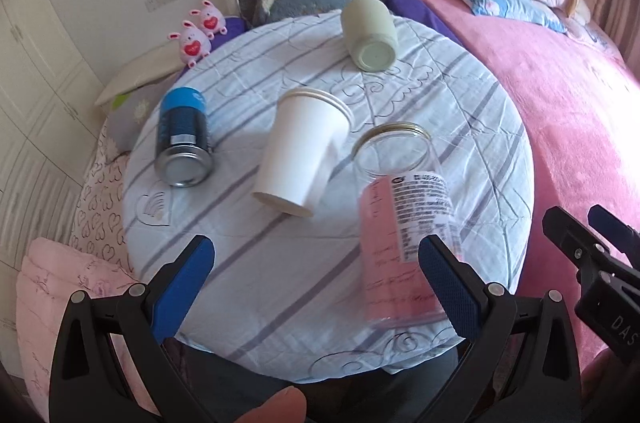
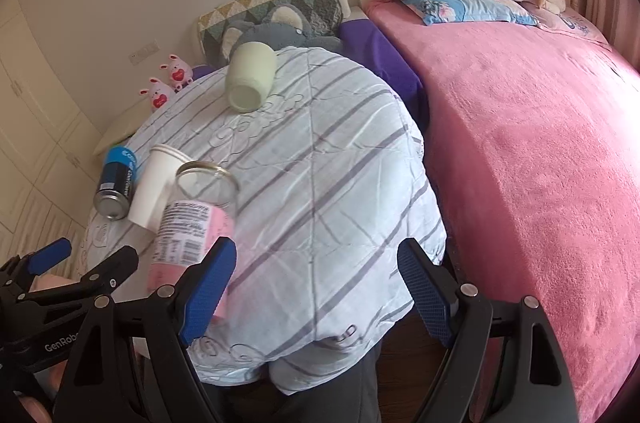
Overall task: Flip cup upright
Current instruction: 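Carry the jar toward the left gripper while the left gripper closes on it, then rotate the jar with the left gripper until its lid points up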
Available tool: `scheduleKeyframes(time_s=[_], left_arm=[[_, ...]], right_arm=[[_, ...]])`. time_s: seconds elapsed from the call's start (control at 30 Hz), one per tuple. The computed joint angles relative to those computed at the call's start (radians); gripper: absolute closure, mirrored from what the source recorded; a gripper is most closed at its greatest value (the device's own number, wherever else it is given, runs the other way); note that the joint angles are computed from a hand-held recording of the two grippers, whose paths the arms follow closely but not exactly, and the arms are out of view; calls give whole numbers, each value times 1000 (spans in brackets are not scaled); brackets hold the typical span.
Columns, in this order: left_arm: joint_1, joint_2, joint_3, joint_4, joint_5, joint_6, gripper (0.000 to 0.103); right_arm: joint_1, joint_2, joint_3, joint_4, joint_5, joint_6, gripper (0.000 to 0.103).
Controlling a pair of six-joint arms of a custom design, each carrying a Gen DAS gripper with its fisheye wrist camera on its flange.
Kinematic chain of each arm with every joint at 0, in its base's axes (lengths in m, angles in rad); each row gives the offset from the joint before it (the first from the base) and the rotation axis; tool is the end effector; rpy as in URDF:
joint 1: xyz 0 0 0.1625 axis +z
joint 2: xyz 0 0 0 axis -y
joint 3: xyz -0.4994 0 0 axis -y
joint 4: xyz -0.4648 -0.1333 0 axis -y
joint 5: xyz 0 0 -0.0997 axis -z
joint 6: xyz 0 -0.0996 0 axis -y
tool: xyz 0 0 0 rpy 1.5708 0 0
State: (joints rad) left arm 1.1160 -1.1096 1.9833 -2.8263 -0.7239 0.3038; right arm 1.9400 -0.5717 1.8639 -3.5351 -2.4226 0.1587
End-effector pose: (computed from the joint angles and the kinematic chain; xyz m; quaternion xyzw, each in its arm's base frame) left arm -0.0934 -0.6643 0.2293 0.2590 0.8604 -0.2029 0.3892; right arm 0.2950 -0.6007 -0.0034 -0.0452 -0.8693 0.3917 0.2982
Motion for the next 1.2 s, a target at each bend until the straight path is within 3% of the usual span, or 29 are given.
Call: scheduleKeyframes(time_s=[0.33, 0.6, 0.77, 0.97, 1.2], left_arm=[[6, 56, -67, 175, -45, -179, 0], [57, 103, -180, 425, -186, -375, 0], [73, 114, -217, 464, -224, -431, 2], [96, 121, -258, 551, -287, -479, 17], [84, 134, -271, 584, -288, -449, 32]], right_arm=[[-71, -33, 5, 39, 73, -41, 19], [-112, -46, 9, 67, 116, -41, 19], [-135, -56, 11, 78, 125, -34, 19], [-147, -61, 4, 89, 136, -34, 19], [-144, -59, -4, 92, 145, -41, 19]])
